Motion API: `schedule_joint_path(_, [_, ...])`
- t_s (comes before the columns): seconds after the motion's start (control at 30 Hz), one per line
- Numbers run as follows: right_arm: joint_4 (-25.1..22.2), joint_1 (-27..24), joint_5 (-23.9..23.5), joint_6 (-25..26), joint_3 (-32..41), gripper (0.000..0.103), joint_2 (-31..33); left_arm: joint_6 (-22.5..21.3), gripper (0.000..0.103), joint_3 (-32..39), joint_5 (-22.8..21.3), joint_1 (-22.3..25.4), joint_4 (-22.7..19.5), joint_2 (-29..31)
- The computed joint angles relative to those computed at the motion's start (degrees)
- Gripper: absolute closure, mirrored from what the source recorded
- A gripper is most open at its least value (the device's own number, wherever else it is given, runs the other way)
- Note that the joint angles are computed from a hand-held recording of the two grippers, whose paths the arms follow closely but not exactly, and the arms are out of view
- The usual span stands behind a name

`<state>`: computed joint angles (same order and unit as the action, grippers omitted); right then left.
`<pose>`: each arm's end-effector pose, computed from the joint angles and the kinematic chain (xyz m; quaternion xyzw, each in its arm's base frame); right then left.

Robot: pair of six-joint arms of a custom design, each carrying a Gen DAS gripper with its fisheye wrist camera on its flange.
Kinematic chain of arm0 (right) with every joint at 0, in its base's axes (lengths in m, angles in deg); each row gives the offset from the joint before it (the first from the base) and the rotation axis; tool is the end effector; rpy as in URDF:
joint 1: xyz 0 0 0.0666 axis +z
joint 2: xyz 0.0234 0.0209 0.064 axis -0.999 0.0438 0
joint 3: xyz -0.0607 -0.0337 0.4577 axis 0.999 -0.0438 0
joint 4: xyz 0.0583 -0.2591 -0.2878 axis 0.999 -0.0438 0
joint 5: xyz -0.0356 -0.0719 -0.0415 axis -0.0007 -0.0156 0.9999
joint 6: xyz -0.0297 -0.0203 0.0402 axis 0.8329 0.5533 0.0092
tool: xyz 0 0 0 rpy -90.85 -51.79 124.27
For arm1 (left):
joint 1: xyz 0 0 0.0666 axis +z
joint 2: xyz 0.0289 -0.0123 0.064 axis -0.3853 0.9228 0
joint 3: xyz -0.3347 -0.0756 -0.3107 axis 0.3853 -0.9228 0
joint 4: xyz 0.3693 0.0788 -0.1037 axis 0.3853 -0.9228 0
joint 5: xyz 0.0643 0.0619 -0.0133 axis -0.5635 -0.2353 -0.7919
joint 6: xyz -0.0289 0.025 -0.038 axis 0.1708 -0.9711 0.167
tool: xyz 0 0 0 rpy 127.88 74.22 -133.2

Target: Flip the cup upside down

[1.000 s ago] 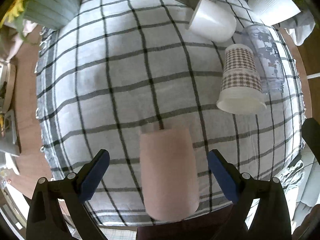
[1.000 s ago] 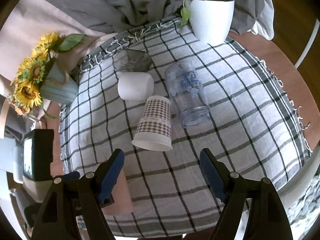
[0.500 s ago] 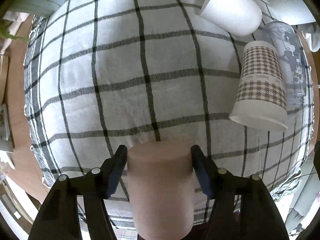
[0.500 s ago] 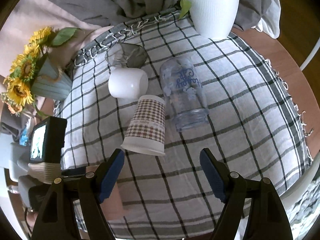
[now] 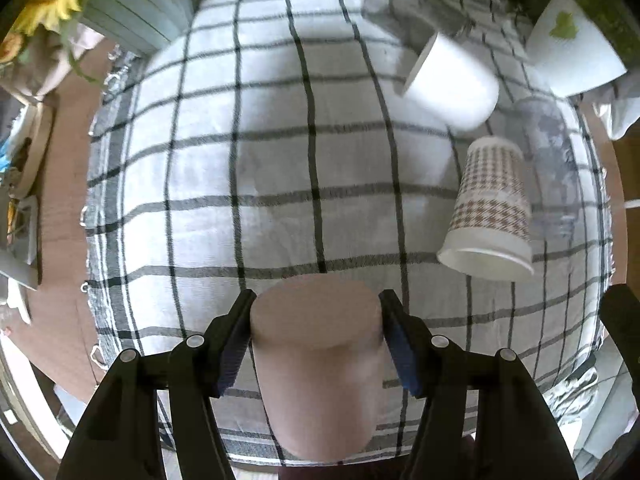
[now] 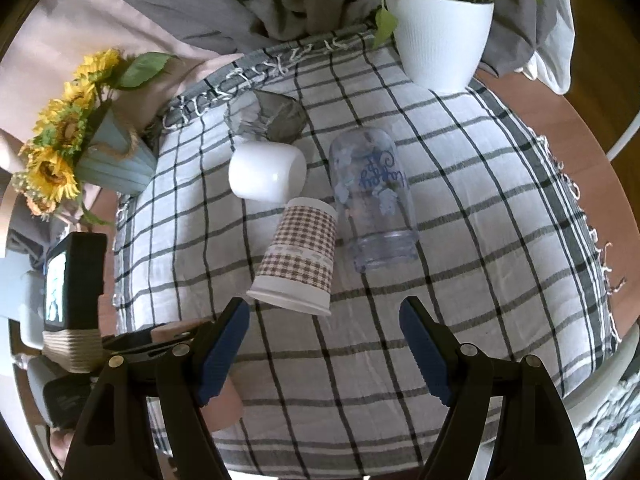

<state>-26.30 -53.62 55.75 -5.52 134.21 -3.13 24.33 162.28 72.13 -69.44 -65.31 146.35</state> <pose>0.3205 0.2132 0.5219 0.0936 0.9771 0.1077 0.1576 0.3580 -0.3798 0.4693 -0.0139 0.9994 -0.0074 0.0304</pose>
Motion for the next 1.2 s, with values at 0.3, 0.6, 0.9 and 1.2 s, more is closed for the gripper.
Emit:
schedule_joint_path(0.3, [0.3, 0.1, 0.5, 3.2, 0.7, 0.025, -0.5, 5.4, 0.042, -1.7, -5.0, -3.3, 2.8, -3.4])
schedule_joint_path(0.6, [-1.2, 0.2, 1.6, 5.9, 0.3, 0.025, -1.1, 7.7, 0.042, -4.0, -12.4, -7.4, 7.9, -4.9])
schedule_joint_path(0.9, [-2.4, 1.1, 3.9, 8.6, 0.0, 0.026, -1.5, 10.4, 0.042, -5.9, -15.9, -10.9, 9.3, -6.3])
schedule_joint_path(1.2, [-4.4, 2.1, 4.5, 8.4, -0.8, 0.026, -2.2, 12.1, 0.043, -7.8, -15.0, -11.5, 11.0, -7.0])
